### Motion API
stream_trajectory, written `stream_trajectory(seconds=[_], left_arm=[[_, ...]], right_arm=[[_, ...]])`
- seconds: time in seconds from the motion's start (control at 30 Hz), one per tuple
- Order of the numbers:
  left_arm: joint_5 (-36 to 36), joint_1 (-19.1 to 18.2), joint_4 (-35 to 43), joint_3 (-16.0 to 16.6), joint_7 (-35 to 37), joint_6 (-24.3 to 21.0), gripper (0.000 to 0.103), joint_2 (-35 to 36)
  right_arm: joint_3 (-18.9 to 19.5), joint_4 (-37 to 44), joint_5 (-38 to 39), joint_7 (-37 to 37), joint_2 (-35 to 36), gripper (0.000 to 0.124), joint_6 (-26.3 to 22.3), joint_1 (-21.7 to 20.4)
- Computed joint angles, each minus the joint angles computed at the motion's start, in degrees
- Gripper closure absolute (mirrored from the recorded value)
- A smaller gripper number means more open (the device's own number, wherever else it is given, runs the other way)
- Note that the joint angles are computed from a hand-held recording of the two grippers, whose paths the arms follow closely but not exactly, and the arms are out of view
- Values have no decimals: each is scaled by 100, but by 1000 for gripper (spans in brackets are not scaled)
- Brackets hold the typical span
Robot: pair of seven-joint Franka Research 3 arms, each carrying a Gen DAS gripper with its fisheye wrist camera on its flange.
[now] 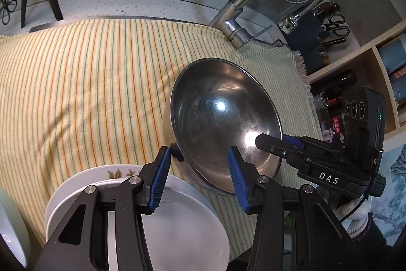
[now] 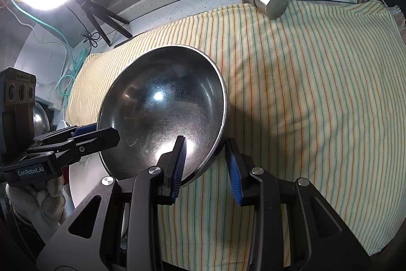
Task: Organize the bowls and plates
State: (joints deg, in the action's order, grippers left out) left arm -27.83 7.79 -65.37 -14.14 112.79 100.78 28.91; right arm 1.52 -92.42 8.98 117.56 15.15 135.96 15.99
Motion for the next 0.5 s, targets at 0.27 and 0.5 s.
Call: stream_trajectory(seconds=[0.27,0.5], left_arm=[[-73,41,-201,23,41,176,54,-172],[-171,85,-422,55,110,340,53,-331]], right_arm=[[-47,-186,-264,189,-177,61,201,62],[-61,-357,-566,432,-384,51,403,103]])
